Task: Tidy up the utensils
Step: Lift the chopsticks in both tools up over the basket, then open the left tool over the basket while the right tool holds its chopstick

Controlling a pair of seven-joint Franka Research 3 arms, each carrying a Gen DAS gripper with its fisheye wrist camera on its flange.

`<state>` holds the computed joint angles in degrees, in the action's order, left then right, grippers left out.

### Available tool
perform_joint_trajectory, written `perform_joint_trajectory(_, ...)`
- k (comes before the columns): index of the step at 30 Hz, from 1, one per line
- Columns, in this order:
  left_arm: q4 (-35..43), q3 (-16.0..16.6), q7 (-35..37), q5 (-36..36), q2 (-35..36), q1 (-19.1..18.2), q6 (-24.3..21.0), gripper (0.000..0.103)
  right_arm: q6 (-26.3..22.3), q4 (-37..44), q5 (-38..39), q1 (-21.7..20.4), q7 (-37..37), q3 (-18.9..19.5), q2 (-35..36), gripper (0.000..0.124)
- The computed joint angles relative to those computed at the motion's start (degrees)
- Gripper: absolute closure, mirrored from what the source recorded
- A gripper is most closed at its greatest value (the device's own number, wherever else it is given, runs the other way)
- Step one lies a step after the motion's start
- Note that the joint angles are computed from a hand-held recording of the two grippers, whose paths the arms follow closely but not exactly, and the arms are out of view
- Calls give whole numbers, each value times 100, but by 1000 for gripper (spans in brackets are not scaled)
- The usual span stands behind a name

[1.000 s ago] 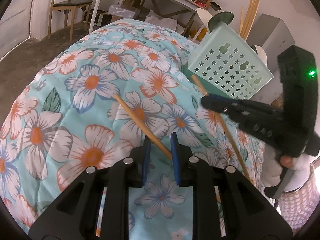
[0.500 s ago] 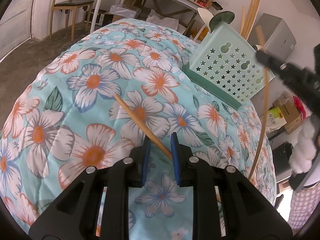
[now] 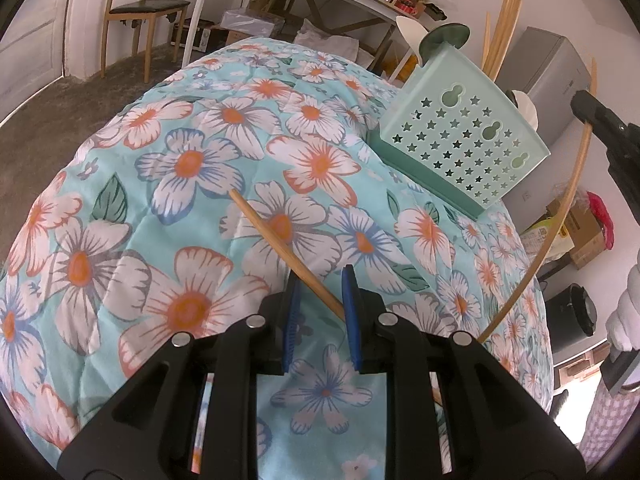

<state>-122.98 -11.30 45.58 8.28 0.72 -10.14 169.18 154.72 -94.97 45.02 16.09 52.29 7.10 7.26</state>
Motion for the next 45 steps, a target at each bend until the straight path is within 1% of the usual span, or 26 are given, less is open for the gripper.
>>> perform_joint_trajectory(2,-8,9,-145,171,-38,-1,-15,83,38,-73,80,-7,-37,4,-62,118)
perform_joint_trajectory(7,-64,17,-715,894,-239,45,64,85,163,-294,422,-7,-249,-8,-268,118)
perform_joint_trajectory(8,-87,9,-864,1086,-307,71,136,86,201,-357,541,-7,-329,-14,-333,118)
perform_joint_trajectory(11,-127,-13,-1036,1347,-481,129,387,89,303,-510,728,24,-466,-53,-478,118)
perform_joint_trajectory(13,-158,-76,-1288,1712,-614,256,633,92,397,-611,802,59,-509,-82,-570,118)
perform_joint_trajectory(16,-94,-190,-1535,2122,-724,413,820,97,543,-797,1107,109,-713,-130,-750,118)
perform_joint_trajectory(18,0,-331,-1758,2538,-799,600,905,98,677,-947,1358,162,-907,-165,-890,118)
perform_joint_trajectory(21,177,-366,-1736,2690,-854,646,994,98,786,-1128,1758,244,-1218,-247,-1078,118)
perform_joint_trajectory(24,475,-583,-2032,3192,-848,939,1141,98,825,-1245,2054,310,-1480,-341,-1218,118)
perform_joint_trajectory(26,780,-989,-2793,4094,-835,1505,1391,98,796,-1266,2229,335,-1639,-401,-1273,118)
perform_joint_trajectory(27,986,-1272,-3341,4690,-796,1869,1478,98,791,-1281,2342,346,-1749,-429,-1310,118)
perform_joint_trajectory(28,1298,-1592,-4174,5575,-740,2276,1539,98,800,-1302,2414,361,-1815,-440,-1339,118)
perform_joint_trajectory(29,1539,-1761,-4695,6144,-681,2483,1539,98,773,-1317,2576,375,-1962,-475,-1379,118)
perform_joint_trajectory(30,1933,-1906,-5470,6994,-558,2641,1492,98,752,-1334,2715,386,-2090,-502,-1412,118)
perform_joint_trajectory(31,2226,-1914,-5843,7443,-434,2617,1426,98,748,-1364,2821,395,-2184,-515,-1452,118)
perform_joint_trajectory(33,2732,-1878,-6258,8056,-196,2461,1202,98,690,-1383,3124,407,-2450,-571,-1503,118)
perform_joint_trajectory(34,2938,-1849,-6279,8193,-70,2360,1107,98,669,-1391,3240,407,-2545,-585,-1519,118)
perform_joint_trajectory(38,4036,-1767,-5858,8336,725,1842,724,98,507,-1413,3732,365,-2948,-656,-1573,118)
perform_joint_trajectory(39,4286,-1749,-5678,8309,928,1691,571,98,447,-1411,3825,341,-3014,-674,-1575,118)
perform_joint_trajectory(43,5370,-1680,-4690,7887,1843,1107,87,98,245,-1392,4002,233,-3144,-705,-1568,118)
perform_joint_trajectory(45,6027,-1642,-4087,7659,2396,770,-242,98,135,-1376,4077,176,-3211,-726,-1537,118)
